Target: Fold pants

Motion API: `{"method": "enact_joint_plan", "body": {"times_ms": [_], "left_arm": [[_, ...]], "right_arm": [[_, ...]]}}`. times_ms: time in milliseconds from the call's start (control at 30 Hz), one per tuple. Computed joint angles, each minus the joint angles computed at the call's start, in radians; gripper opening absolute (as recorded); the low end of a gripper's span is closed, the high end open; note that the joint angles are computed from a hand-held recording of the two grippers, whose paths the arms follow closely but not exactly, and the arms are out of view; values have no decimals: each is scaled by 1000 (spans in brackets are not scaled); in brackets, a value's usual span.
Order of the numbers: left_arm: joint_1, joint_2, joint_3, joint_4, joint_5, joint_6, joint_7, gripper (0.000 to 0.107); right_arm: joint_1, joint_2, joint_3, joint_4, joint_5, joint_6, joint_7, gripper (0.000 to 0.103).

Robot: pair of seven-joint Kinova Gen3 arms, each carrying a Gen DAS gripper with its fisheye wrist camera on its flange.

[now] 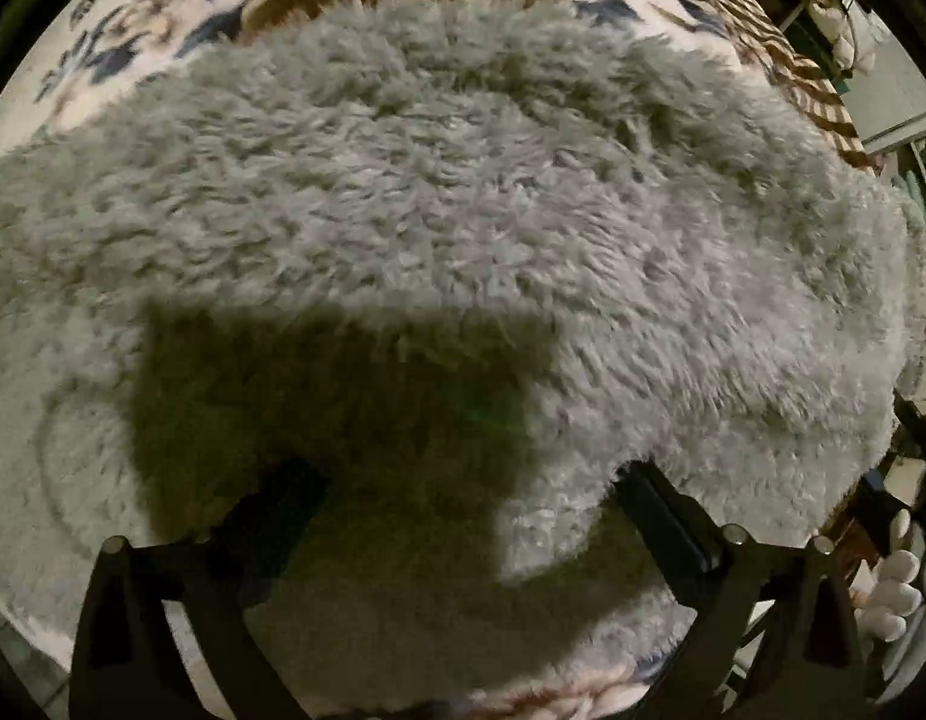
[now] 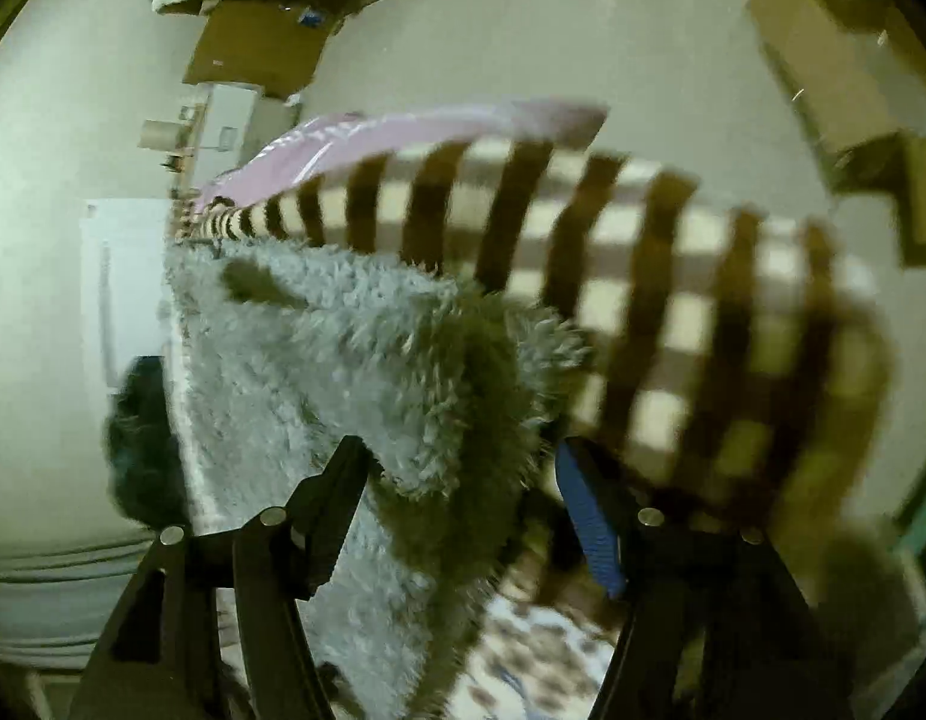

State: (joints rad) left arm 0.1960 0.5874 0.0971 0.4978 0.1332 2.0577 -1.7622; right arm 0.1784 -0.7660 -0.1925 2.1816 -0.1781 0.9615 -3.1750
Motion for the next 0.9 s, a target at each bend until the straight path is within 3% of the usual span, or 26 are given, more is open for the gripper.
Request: {"method": "enact_joint_plan", "body": {"times_ms": [67,167,233,367,500,600,700,800,833,867,900], "left_arm": [[2,-1,-2,17,2,-23,12,103],[13,-37,-5,93,-10,-92,4,103],[17,-45,-5,111,-11,-106,18,103],[23,-83,-8,179,-25,-143,32,103],[26,-76,-6,158,-38,-117,44,103],[43,-49,-9,112,-56,-95,56,103],[74,-23,-12,75,-73,-88,82,103],[91,-17,-16,64,-82,-85,101,103],[91,-18,-15,59,-82,-78,103,103],[95,-18,-14,54,-81,-75,109,103],[91,-27,-13,63,-76,-85,110,103]], "right_arm": [[71,-4,-24,41,-37,-81,81,68],[167,-59,-35,89,-129,-203,203,57],[187,-99,-27,115,-174,-285,266,57],[51,-55,8,188,-100,-429,248,62],[-80,-5,94,267,-135,-591,290,65],[-143,-5,116,268,-90,-649,313,65],[-95,32,66,256,-58,-614,252,65],[-25,33,15,257,-94,-604,233,64],[-2,37,-3,234,-84,-571,220,48],[27,35,-38,207,-58,-531,199,19],[38,49,-53,174,-22,-490,185,19]]}}
